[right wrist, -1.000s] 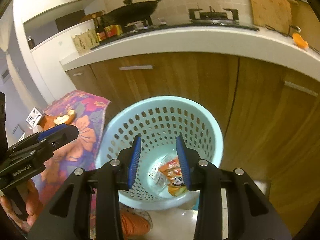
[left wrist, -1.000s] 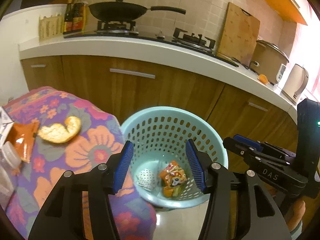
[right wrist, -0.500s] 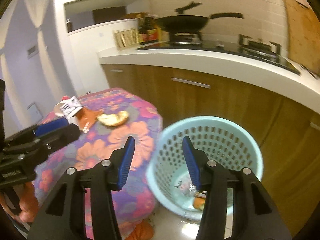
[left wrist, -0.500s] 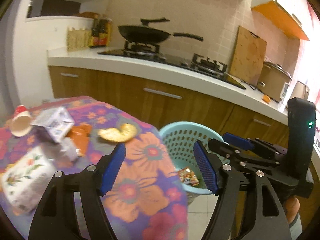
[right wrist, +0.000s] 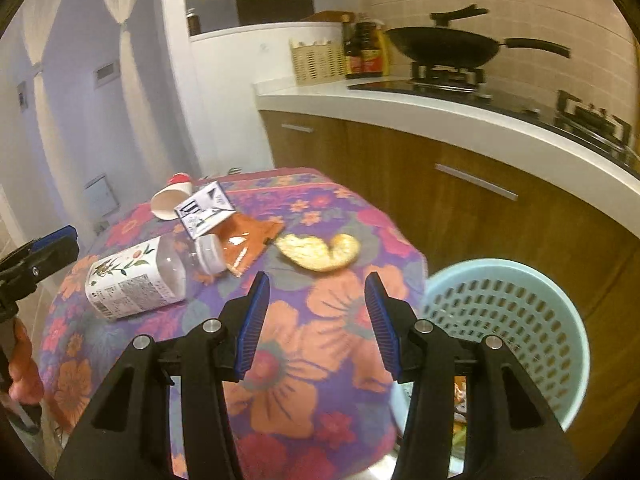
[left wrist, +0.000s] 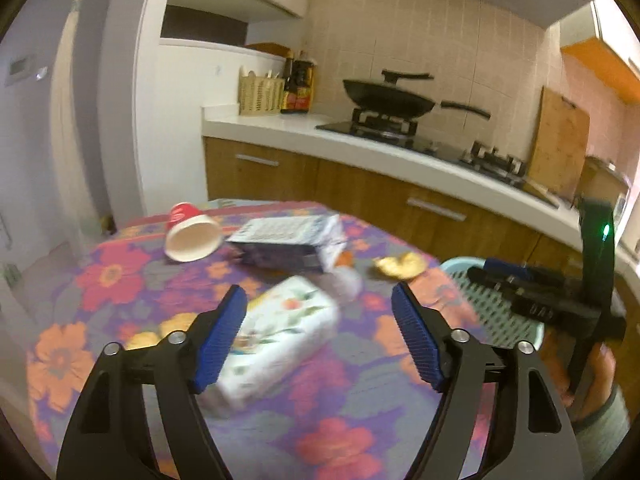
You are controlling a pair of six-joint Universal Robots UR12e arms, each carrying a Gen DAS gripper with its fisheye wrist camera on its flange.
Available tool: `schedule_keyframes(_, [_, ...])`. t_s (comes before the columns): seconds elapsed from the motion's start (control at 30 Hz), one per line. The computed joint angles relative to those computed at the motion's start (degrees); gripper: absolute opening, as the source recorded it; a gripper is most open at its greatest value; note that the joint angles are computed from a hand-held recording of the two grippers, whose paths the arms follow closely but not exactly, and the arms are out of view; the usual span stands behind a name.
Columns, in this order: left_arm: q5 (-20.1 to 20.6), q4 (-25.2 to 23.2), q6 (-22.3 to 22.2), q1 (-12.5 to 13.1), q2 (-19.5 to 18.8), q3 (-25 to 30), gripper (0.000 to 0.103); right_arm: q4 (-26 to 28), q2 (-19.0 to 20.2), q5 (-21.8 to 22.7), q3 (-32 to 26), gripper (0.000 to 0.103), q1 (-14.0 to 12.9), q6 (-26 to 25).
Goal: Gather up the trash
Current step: 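Grasp the white plastic bottle with the left gripper while the right grasps an orange peel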
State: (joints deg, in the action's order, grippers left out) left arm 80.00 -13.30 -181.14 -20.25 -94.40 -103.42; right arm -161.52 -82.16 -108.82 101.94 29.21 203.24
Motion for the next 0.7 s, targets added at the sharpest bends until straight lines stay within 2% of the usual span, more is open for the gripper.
schedule_keyframes(0.17, [-2.8, -9.1, 6.8, 2.7, -1.1, 1.8, 0.078, 2.1, 2.0, 2.3, -2.1, 0.048, -1.0, -1.5])
schedule_keyframes(0.23, [-5.3, -12.2, 8.6, 3.8, -1.4, 2.1, 0.078, 3.6, 2.8, 3.6, -3.1, 0.049, -1.7, -2.7])
schedule_keyframes(0.43, [-6.8, -15.6, 12.0, 4.3, -2.5, 3.6, 0.078, 7.6, 5.1, 4.0, -5.7, 0.052, -2.2, -7.4])
schedule_keyframes(0.53, [-5.0, -14.9, 13.6, 3.8, -2.7, 3.7, 0.078, 7.9, 5.5, 4.5, -6.0, 0.052, -2.6, -7.4])
schedule_keyframes(0.7, [-5.1, -18.7, 17.1, 3.3, -3.5, 5.2, 0.078, 7.8, 5.8, 4.9, -6.0, 0.053, -3.0, -7.4])
